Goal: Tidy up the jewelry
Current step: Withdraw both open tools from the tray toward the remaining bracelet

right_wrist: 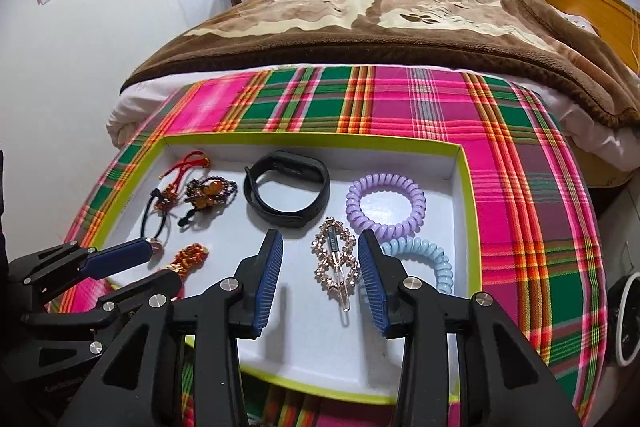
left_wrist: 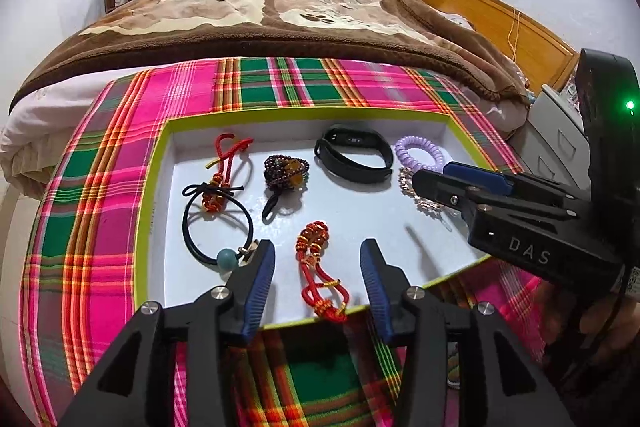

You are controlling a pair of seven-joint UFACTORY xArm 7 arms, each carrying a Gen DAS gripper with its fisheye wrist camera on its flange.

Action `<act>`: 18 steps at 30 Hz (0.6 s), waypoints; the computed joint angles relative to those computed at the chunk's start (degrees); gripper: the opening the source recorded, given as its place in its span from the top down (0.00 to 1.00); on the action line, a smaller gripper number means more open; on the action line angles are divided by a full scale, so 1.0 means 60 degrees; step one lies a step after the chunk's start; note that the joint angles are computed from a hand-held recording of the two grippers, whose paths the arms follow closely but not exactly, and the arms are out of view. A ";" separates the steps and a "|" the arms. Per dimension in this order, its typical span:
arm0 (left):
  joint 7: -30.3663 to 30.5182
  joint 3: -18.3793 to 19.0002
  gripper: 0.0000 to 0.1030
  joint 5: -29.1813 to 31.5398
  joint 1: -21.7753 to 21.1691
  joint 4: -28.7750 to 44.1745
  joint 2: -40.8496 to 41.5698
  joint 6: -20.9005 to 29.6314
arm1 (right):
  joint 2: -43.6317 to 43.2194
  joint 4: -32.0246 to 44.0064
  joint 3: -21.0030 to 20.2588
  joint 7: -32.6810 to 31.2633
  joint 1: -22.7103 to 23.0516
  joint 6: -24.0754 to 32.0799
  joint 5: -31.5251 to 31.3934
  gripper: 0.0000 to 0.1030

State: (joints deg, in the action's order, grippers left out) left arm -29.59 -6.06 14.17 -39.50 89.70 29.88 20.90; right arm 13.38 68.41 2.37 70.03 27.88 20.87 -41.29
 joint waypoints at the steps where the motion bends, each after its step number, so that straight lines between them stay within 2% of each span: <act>1: -0.0103 0.0066 0.54 0.0051 -0.0057 -0.0119 -0.0105 -0.0039 | -0.0089 -0.0067 -0.0028 0.0116 0.0042 -0.0024 -0.0097 0.61; 7: -0.1110 0.0549 0.50 0.0940 -0.0484 -0.0934 -0.0869 -0.0373 | -0.0709 -0.0545 0.0096 0.0867 0.0058 -0.0132 -0.0816 0.60; 10: -0.1530 0.0531 0.49 0.1264 -0.0424 -0.1475 -0.1282 -0.0729 | -0.1104 -0.0868 0.0281 0.1379 -0.0030 -0.0184 -0.1319 0.60; 18: -0.2648 0.0443 0.48 0.2024 -0.0240 -0.2696 -0.2190 -0.1313 | -0.1976 -0.1776 0.1019 0.2013 -0.0464 -0.0259 -0.1831 0.55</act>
